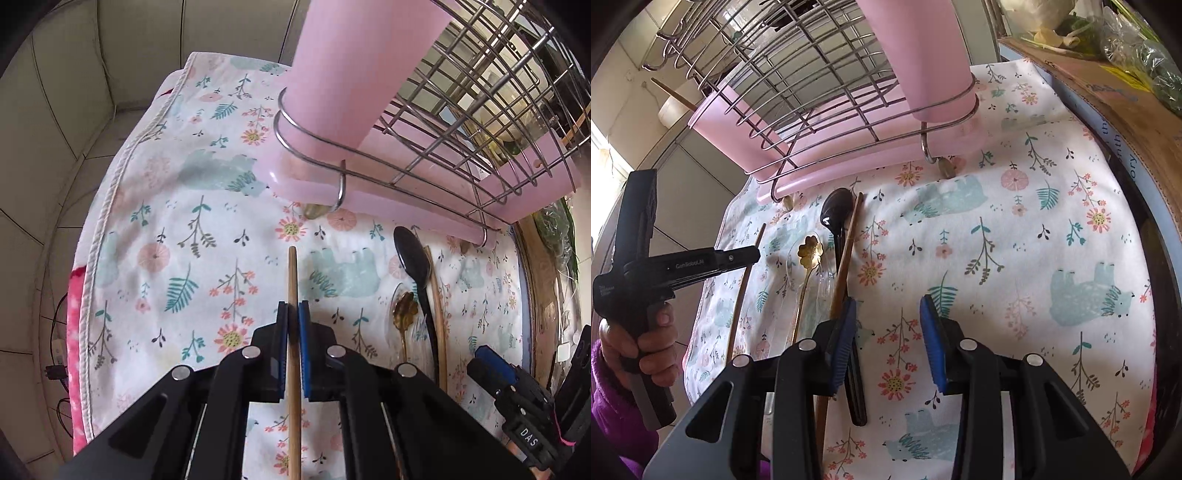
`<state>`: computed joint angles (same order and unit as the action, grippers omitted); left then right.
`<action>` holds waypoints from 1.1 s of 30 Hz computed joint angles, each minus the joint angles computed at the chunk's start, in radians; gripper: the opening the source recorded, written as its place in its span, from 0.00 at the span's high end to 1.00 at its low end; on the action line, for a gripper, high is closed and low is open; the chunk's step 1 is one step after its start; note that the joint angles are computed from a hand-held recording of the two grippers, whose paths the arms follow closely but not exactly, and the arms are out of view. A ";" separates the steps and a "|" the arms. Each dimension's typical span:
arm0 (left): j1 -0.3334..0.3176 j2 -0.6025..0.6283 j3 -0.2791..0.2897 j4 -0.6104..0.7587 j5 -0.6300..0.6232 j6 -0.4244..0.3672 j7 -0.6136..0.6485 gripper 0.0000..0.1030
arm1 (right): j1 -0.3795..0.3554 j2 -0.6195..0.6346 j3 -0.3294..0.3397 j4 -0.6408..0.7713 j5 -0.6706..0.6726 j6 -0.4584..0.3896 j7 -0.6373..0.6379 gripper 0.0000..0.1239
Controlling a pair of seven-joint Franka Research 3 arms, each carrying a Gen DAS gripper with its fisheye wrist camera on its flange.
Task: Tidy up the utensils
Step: 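Close the left tool on a wooden chopstick while the right tool grasps another wooden chopstick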
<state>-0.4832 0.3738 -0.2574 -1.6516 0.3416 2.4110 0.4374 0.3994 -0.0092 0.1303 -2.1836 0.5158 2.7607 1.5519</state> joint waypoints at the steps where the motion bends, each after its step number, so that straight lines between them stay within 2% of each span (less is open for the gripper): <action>1: 0.002 -0.006 -0.002 -0.012 -0.006 0.006 -0.003 0.95 | 0.000 0.002 0.000 0.002 -0.003 -0.002 0.004 0.71; 6: 0.027 -0.049 -0.011 -0.099 -0.039 0.066 0.002 0.95 | 0.001 0.012 0.001 0.018 0.010 -0.016 0.008 0.71; 15: 0.025 -0.036 -0.008 -0.097 -0.028 0.099 0.014 0.95 | -0.002 0.027 0.000 0.041 0.044 -0.006 0.031 0.71; 20: 0.023 -0.038 -0.007 -0.105 -0.020 0.111 0.015 0.95 | -0.031 0.043 -0.013 0.083 0.213 -0.047 -0.040 0.71; 25: 0.027 -0.037 -0.009 -0.113 -0.029 0.137 0.017 0.95 | -0.058 0.094 -0.017 0.155 0.279 -0.110 -0.052 0.71; 33: 0.045 -0.056 -0.016 -0.152 -0.060 0.180 0.041 0.94 | -0.055 0.199 0.007 0.284 0.222 -0.212 -0.024 0.71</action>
